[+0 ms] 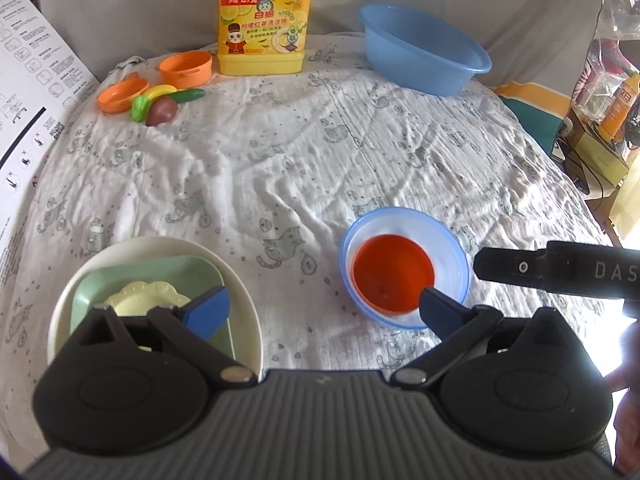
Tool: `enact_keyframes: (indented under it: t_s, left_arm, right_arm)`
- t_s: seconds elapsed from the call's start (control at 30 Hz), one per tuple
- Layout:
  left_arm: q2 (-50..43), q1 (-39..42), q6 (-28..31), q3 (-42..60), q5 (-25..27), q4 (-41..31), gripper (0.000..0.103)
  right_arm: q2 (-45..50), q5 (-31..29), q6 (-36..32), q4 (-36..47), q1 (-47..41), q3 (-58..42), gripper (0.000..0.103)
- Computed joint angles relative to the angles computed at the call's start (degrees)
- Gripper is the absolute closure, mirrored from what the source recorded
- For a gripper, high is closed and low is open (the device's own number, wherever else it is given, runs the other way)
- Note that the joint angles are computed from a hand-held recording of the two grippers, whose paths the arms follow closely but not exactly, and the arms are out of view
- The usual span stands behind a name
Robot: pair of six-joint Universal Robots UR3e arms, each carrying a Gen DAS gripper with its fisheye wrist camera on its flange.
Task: Organize plates and bowls
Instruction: 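Move both tools to the rim of the blue-rimmed bowl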
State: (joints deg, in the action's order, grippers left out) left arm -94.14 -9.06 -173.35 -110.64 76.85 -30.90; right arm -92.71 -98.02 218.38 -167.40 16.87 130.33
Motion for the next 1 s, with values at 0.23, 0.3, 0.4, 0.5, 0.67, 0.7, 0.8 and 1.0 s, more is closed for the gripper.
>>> enact_keyframes:
  t_s: [0.23,0.3,0.4,0.5,0.67,0.7,0.8,1.0]
  left_arm:
    - [-0.6,1.4,0.7,-1.2,-3.1,1.2,0.000]
    - [-1.1,1.7,0.7,-1.1,-3.8,1.4,0.000]
    - [-2.1,1.5,0.9,-0.6,-4.2,1.8,0.000]
    - [-3.3,1.4,1.2,0.2,-5.0,1.6,0.000]
    - [-5.1,1.7,1.5,1.1,-6.7,1.6,0.000]
    - [-5.4,1.9,1.5,1.3,-7.2,1.5,0.000]
    - [-6.3,2.3,1.5,1.5,-8.5,1.9,0.000]
    - [-8.9,2.1,1.3,2.9,-10.3,2.4,0.005]
  right_arm:
    - [0.7,0.5,0.4,1.1,-0.4,-0.8,0.000]
    - [0.9,1.4,0.3,1.3,-1.0,-1.0,0.000]
    - [1.7,1.5,0.0,2.2,-1.1,-2.1,0.000]
    - [2.2,2.8,-0.2,2.2,-1.9,-2.5,0.000]
    - [3.1,5.1,-0.8,1.7,-3.2,-3.1,0.000]
    - [3.4,5.4,-0.6,1.7,-3.4,-3.2,0.003]
    - [3.9,7.3,-0.2,2.0,-4.5,-3.3,0.013]
    - [6.1,8.2,0.4,1.3,-4.6,-4.6,0.029]
